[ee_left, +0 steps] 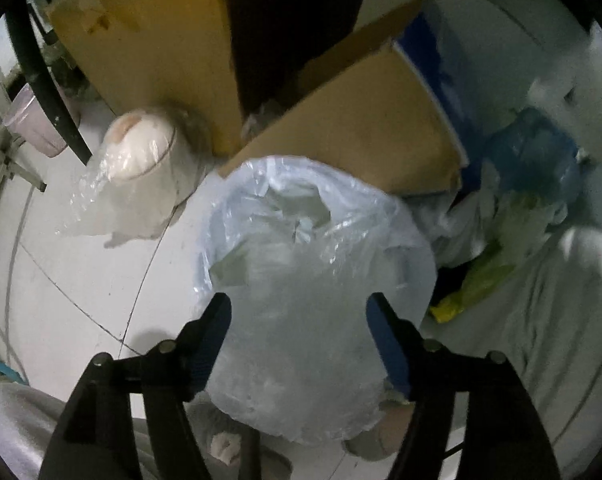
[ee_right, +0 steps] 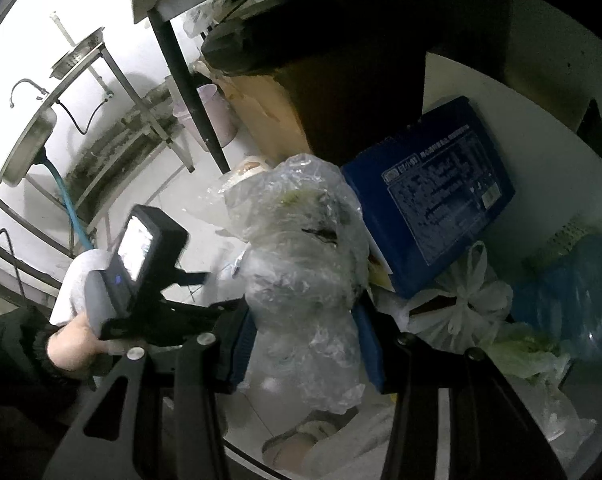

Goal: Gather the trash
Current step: 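Lower the clear bag onto the floor and open the left gripper while the right drops the wrap into it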

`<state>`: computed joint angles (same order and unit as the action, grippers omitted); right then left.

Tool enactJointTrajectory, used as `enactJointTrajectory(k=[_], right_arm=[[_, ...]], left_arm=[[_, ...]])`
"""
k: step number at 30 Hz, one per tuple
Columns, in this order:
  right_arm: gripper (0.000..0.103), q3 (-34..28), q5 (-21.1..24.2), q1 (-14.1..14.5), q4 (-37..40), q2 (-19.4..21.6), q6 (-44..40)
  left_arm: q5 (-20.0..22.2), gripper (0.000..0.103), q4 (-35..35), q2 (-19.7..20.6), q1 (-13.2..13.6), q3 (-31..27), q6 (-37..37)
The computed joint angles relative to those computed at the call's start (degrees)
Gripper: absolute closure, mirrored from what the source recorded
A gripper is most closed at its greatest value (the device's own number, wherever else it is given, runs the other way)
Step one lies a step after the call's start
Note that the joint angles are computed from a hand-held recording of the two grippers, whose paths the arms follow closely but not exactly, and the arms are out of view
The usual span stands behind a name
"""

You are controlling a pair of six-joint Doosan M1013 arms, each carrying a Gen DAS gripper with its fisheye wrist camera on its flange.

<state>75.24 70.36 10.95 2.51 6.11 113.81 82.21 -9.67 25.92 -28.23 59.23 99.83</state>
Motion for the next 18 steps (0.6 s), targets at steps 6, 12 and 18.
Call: enactJointTrajectory(k=[6, 12, 18], right_arm=[[0.059, -1.12, 1.66, 0.69, 2.85, 2.33, -1.98], [0.06, -1.58, 3.28, 2.05, 7.76, 6.68, -5.38], [0.059, -1.6, 4.37, 2.84, 10.7, 9.67, -7.55]], left_arm=[[-1.92, 0.031, -2.34, -1.19, 1.32, -0.26, -0.21], [-3.57, 0.031, -3.78, -2.15, 3.38, -0.03, -0.86], [-4.94, 0.031, -3.46, -3.11, 6.33, 0.46, -2.99]])
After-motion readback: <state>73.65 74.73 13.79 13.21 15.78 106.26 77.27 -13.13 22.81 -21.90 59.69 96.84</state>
